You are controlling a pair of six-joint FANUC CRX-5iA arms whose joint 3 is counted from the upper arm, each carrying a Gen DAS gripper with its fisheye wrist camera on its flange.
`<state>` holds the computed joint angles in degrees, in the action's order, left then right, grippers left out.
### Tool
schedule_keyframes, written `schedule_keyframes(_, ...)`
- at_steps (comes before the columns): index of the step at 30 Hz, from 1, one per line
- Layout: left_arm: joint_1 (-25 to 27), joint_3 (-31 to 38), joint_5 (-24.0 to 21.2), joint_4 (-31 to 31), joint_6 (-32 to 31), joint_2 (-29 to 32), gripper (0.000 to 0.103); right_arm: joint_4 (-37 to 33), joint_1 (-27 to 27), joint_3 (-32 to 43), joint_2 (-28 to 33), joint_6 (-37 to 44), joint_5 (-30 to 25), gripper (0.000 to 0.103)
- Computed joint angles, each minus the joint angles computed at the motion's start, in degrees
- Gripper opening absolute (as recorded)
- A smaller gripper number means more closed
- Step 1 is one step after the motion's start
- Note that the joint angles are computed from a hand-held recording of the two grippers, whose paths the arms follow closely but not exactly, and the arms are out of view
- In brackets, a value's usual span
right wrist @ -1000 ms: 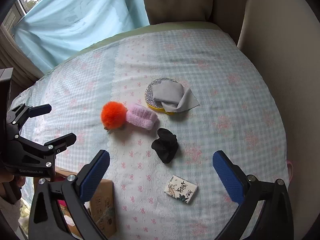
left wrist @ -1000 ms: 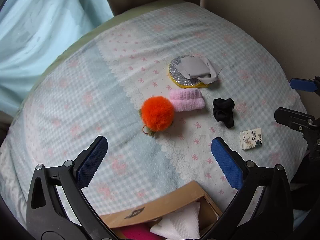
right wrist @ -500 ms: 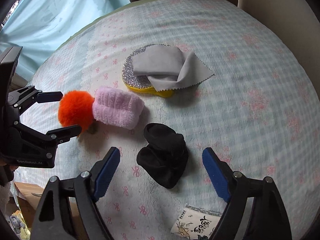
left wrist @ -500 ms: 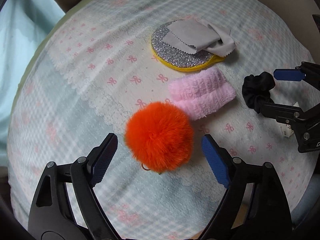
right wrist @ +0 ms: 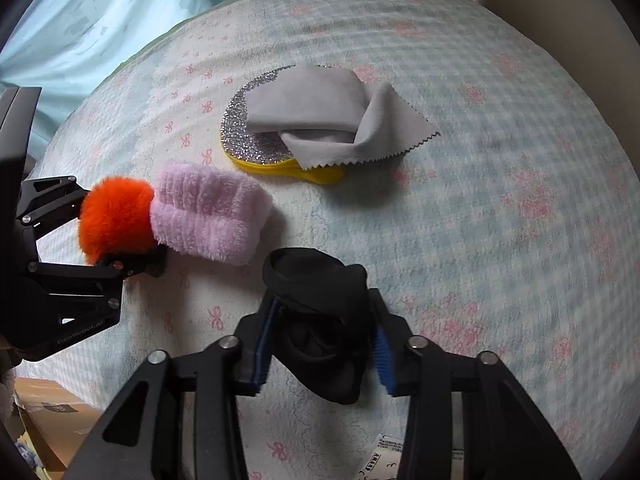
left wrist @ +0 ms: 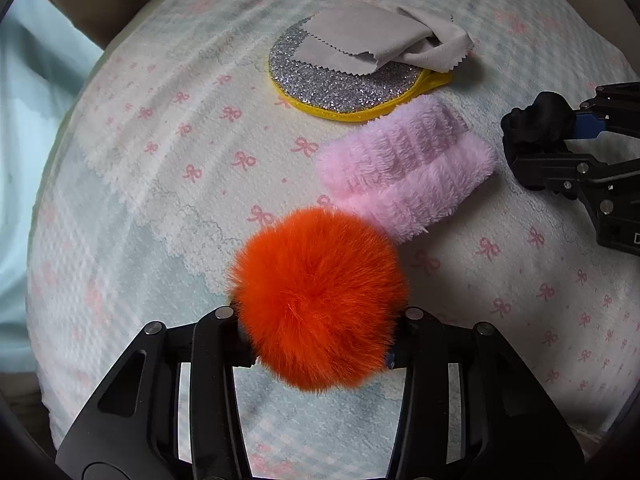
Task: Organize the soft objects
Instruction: 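Grasp the orange pompom with the left tool while the right tool grasps the black scrunchie, then carry the pompom and scrunchie into the box and release both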
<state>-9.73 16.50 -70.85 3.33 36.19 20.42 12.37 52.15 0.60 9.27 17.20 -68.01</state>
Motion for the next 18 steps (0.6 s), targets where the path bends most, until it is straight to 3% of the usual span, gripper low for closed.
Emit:
schedule_keyframes(4, 0.1, -0.8, 1.3, -0.1, -0.3, -0.6, 0.034, -0.4, -0.4, 0.3, 0.0, 0.1, 0.1, 0.026)
schedule_keyframes(18, 0.2, 0.1, 0.5, 1.4, 3.0, -2.9, 0.033, 3.3, -0.3, 0.3, -2.2, -2.0, 0.8, 0.025)
